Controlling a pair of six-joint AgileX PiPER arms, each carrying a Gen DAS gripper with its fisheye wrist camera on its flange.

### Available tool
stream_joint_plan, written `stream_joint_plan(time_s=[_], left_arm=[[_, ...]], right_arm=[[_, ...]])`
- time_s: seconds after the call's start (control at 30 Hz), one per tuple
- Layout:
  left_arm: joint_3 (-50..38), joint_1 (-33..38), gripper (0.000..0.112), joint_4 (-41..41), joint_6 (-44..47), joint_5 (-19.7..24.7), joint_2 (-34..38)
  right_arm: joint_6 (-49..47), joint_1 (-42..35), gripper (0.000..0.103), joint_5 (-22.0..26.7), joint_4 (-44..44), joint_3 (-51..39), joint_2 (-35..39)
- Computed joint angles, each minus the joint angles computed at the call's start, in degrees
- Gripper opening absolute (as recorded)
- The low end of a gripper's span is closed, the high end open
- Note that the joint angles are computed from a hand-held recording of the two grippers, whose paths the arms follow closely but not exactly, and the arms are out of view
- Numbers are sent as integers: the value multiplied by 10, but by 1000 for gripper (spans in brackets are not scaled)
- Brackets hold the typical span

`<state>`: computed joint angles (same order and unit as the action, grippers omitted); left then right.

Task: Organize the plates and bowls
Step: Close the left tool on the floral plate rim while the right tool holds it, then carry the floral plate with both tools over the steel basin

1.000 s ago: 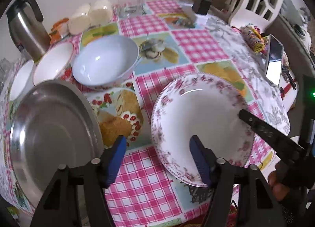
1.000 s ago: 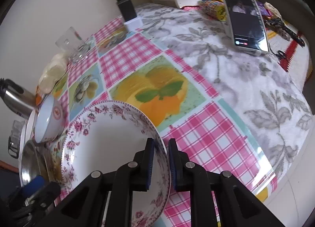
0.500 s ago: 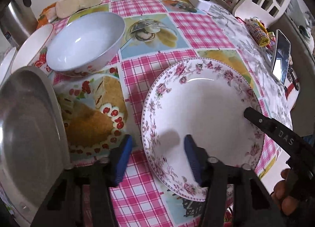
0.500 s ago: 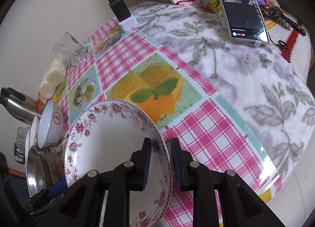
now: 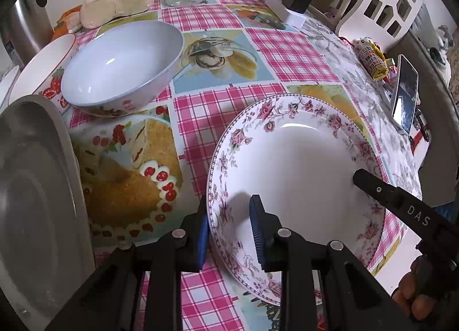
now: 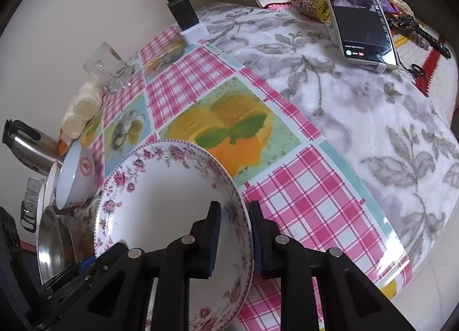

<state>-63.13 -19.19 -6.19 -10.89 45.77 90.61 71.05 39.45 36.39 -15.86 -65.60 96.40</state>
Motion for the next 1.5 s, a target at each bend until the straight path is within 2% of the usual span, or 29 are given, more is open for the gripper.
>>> stream_joint_plan(time_s=[0.13, 0.27, 0.53, 0.7, 0.83, 1.17, 1.5], left_arm=[[0, 6, 27, -7, 10, 0, -4], [3, 15, 27, -18, 21, -7, -18], [9, 14, 27, -18, 31, -18, -38], [11, 11, 27, -16, 34, -22, -41], [8, 18, 27, -22, 41, -24, -52], [9, 45, 27, -34, 69, -25, -114], [20, 106, 27, -91, 139, -12, -153]], right_arm=[[-12, -4, 22, -14, 19, 12, -12], [-3, -4, 22, -49, 2, 37, -39], [-10, -6, 20, -56, 4, 38, -42], [5, 0, 18, -51, -19, 44, -52], [40, 14, 11, -39, -69, 41, -66], [125, 57, 11, -17, -174, 15, -87], [162, 86, 11, -10, -209, -15, -77]])
